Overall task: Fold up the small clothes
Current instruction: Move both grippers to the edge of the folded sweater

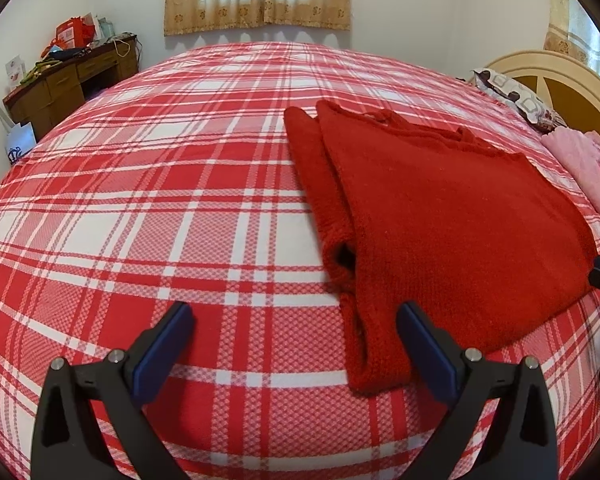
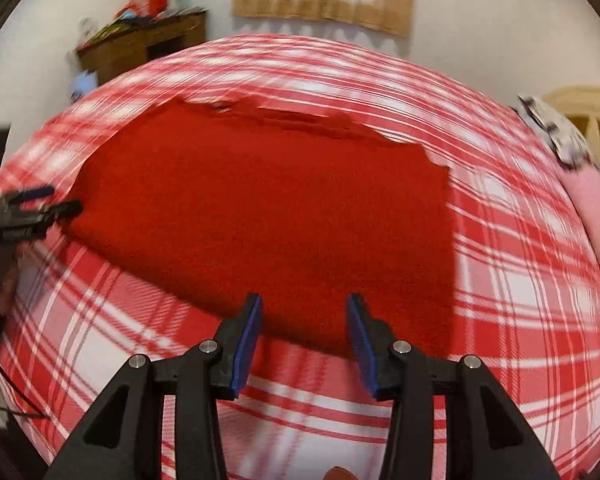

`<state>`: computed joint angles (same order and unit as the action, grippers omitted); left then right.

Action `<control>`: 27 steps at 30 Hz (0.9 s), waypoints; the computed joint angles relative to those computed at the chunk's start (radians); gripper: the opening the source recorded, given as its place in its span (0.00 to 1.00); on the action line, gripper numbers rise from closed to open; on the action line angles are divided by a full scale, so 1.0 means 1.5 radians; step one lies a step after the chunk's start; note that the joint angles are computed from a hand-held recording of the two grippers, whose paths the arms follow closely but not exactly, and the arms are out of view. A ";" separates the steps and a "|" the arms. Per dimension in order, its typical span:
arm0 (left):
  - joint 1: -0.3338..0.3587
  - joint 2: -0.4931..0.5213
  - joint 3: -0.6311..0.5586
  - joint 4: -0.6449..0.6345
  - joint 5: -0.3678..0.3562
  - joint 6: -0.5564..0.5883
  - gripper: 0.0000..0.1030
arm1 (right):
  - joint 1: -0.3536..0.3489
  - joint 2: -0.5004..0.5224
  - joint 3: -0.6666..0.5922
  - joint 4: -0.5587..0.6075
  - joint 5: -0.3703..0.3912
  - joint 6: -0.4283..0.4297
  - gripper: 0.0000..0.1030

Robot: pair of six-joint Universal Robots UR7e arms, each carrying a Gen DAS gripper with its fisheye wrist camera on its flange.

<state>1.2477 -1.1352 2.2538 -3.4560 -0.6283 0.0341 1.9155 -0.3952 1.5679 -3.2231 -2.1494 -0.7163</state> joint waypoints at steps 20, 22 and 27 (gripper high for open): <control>0.058 -0.055 -0.042 -0.029 -0.114 0.054 1.00 | 0.064 0.103 -0.042 -0.028 0.038 -0.142 0.53; 0.061 -0.054 -0.051 -0.035 -0.143 0.051 1.00 | 0.069 0.113 -0.047 -0.029 0.041 -0.147 0.53; 0.065 -0.041 -0.082 -0.028 -0.185 0.051 1.00 | 0.080 0.132 -0.060 -0.034 0.052 -0.152 0.53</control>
